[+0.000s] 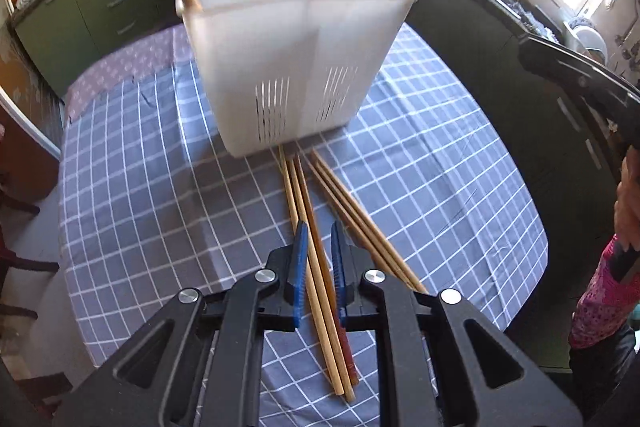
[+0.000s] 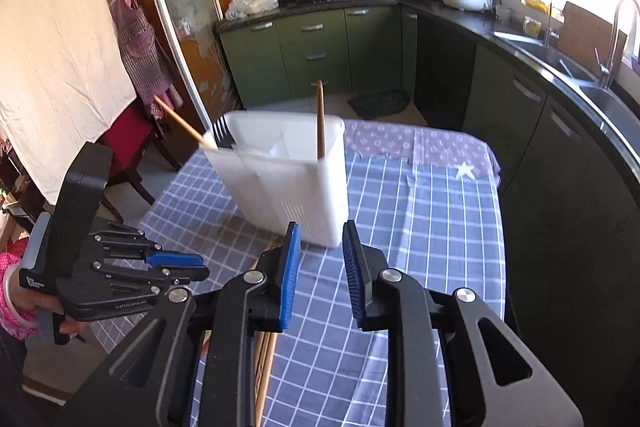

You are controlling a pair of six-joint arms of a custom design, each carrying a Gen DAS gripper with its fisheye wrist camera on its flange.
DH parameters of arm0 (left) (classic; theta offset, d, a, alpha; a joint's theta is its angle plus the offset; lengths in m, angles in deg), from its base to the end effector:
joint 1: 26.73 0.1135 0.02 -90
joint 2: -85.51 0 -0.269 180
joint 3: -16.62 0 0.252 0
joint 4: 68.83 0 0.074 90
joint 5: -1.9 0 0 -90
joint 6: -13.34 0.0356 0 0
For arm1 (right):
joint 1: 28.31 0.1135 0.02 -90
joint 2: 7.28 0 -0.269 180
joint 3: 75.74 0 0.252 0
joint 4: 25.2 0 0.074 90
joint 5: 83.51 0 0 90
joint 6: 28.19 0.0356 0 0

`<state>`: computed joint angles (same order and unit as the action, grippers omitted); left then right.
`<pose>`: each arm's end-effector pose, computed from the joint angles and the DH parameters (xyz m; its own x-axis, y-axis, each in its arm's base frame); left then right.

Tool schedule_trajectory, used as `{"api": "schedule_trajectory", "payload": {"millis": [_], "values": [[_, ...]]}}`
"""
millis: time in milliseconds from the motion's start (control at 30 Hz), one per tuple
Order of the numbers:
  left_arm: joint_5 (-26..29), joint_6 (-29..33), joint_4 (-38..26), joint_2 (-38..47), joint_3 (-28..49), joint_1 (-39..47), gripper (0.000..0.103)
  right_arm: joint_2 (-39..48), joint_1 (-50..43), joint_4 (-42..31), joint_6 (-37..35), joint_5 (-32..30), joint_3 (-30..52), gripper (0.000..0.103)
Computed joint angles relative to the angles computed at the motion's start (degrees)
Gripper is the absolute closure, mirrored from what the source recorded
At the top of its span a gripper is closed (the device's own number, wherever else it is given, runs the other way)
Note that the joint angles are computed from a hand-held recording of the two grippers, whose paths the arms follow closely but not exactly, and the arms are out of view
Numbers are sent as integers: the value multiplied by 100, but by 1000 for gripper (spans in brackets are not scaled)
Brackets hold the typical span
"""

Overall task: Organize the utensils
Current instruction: 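Return both tools to the chopsticks and grasp one with the left tool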

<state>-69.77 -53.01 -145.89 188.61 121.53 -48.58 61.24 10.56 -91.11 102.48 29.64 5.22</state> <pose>0.3302 -0.1445 0.2792 -0.6507 0.6712 -0.3552 0.7518 0.6354 -0.1765 0.1887 0.1341 0.3323 -0.7318 0.1798 -0.6574 0.1082 0.9830 0.1483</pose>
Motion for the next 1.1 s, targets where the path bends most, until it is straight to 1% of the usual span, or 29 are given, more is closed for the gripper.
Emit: {"api": "schedule_trajectory", "payload": {"millis": [167,233,333,567,700,800,900,933,1033,1100], "values": [[-152,-183,152,393,-116,-114,93,-279,-243,765,286,-661,-1304,81],[-207,-244,226,499,-144,-165,93,-298,-288,980,346,-845,-1618,81],[-264,-308,273,652,-149,-210,94,-229,-386,1192,352,-1018,-1822,81],[-465,-463,455,775,-240,-345,95,-245,-488,1285,293,-1103,-1881,81],[-594,-559,555,877,-188,-434,95,-165,-468,1254,291,-1104,-1751,77],[-627,-533,521,962,-108,-456,95,-100,-393,1220,324,-1092,-1695,77],[-785,-527,706,883,-249,-577,95,19,-373,1236,297,-1118,-1647,77],[-788,-534,720,890,-250,-588,95,59,-371,1244,281,-1131,-1634,77],[-650,-530,613,972,-149,-504,95,259,-316,1250,241,-1161,-1552,72],[-632,-524,663,943,-223,-401,97,411,-273,1290,212,-1220,-1521,72]]}}
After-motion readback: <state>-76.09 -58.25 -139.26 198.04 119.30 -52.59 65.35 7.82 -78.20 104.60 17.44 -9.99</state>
